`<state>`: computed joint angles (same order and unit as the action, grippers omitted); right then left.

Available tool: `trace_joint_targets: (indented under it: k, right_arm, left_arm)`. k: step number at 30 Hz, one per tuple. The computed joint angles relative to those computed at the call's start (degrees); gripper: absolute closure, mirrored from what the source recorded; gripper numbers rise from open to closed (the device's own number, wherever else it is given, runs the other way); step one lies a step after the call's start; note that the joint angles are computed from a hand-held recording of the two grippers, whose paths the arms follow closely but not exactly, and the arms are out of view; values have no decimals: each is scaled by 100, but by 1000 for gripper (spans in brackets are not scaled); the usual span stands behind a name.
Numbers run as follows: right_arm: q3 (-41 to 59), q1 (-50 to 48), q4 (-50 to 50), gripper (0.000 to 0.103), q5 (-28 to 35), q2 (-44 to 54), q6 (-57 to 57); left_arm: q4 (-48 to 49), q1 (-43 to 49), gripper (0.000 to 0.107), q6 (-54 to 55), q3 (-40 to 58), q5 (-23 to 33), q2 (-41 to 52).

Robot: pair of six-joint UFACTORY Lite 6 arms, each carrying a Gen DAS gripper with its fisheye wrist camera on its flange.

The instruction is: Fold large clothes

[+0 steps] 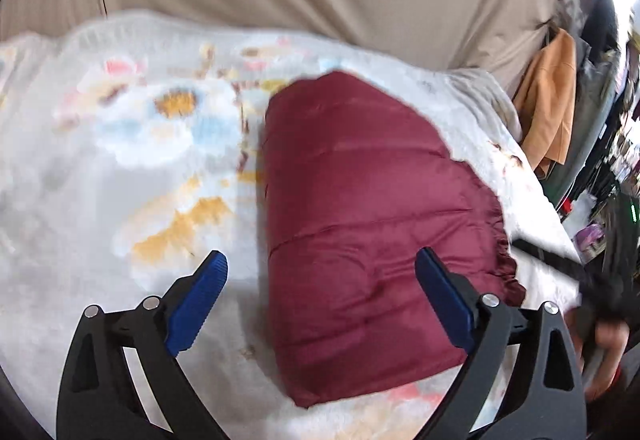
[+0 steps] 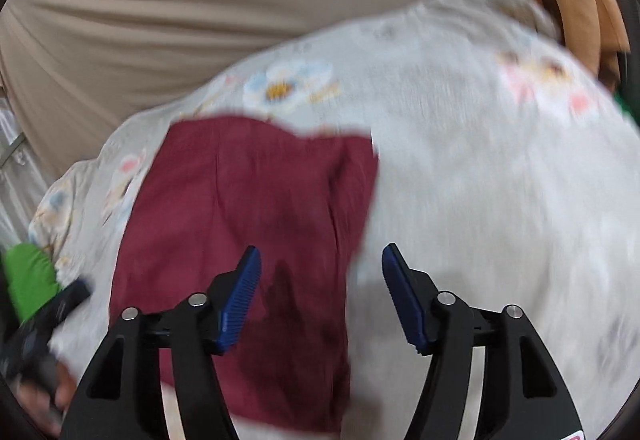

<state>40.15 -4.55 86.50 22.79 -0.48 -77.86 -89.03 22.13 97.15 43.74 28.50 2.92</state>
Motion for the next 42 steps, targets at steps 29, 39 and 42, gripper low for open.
trace_joint_targets:
  k: [29, 39, 42]
  right_arm:
    - [-70, 683, 2212, 88, 478, 205, -1870]
    - [1623, 2164, 3630, 89, -253, 128, -3460]
    - [2890, 2399, 3878, 89, -203, 1296, -3595]
  left_arm:
    - [189, -454, 57, -188, 688, 332, 759]
    - [455, 846, 68, -126, 2020, 1679, 413]
    - [127, 1065, 66, 216, 2732, 1670, 960]
